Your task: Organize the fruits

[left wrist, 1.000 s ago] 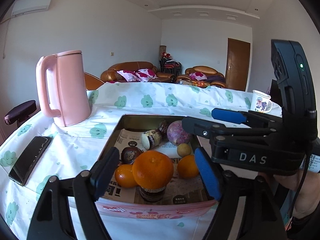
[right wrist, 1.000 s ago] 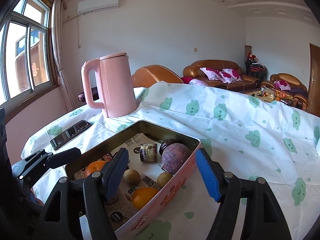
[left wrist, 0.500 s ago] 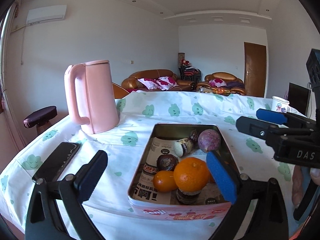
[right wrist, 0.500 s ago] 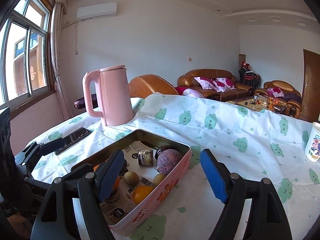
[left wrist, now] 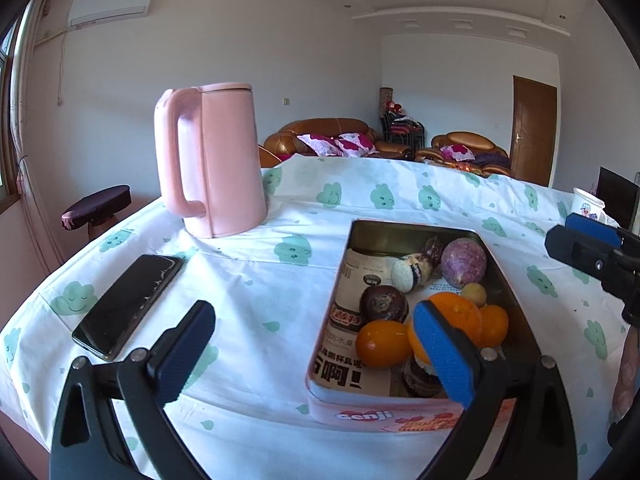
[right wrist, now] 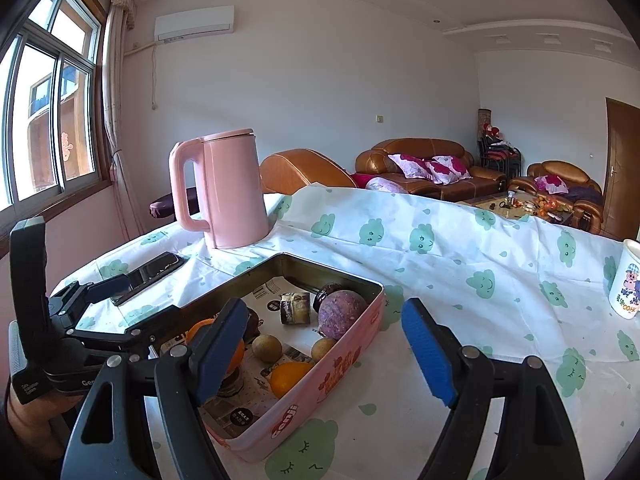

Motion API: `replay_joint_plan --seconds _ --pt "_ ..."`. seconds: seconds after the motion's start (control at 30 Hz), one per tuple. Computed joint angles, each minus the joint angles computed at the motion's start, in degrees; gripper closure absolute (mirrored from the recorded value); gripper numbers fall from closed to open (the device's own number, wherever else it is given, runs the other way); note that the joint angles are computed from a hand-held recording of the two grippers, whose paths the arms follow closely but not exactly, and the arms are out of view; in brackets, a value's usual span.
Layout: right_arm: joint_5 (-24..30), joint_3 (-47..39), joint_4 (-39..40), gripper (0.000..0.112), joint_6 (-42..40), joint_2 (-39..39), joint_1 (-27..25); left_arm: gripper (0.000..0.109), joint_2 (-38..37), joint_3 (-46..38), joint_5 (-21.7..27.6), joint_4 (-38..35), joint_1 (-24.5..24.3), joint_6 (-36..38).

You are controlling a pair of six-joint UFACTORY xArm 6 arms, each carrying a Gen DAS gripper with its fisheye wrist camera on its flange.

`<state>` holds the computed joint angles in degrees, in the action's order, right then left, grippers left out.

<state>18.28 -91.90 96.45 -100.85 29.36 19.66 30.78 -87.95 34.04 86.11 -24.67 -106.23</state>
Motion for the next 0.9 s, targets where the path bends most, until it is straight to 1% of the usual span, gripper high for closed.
replay_joint_plan --seconds 0.03,0.13,0.17,0.23,0.3,0.4,0.57,0.77,0.9 --pt "-0.03 0.12 0.43 0.031 -0.42 -0.11 -0.01 0.007 0.03 -0.05 -0.08 1.14 -0.35 -0.84" --pt "-0.22 0.37 1.27 0.031 -1.34 -0.31 -0.07 0.007 0.04 -0.6 -4.93 5.47 -0.3 -3.22" --pt "-0.28 0.46 1.36 0.031 -1.33 -0.37 -0.09 0.007 0.28 -1.01 -5.27 6.18 -0.63 -3.0" --pt "-0.33 0.44 1.81 0.031 -1.37 -0.37 -0.26 0.006 0.96 -2.05 -4.1 5.28 -1.48 -0.55" --pt "-0.38 0.38 1.76 0.031 -0.99 -0.33 -0.4 0.006 1.1 -2.27 -3.7 4.71 -1.61 -0.44" --pt "-0.42 0.36 1.92 0.031 -0.98 -0.26 -0.56 0.006 0.54 -1.77 -4.71 6.15 -1.22 -2.66" --pt "-0.44 0.66 2.63 0.031 -1.71 -0.54 -0.63 0.006 0.01 -1.4 -3.94 6.83 -1.48 -3.26" --pt "-0.39 2.06 4.96 0.031 -4.08 -2.15 -0.73 0.006 -1.37 -0.16 -2.73 9.33 -1.92 -6.42" --pt "-0.66 2.54 5.65 0.03 -5.21 -2.59 -0.59 0.006 -1.7 -0.02 -2.57 9.92 -1.97 -6.95"
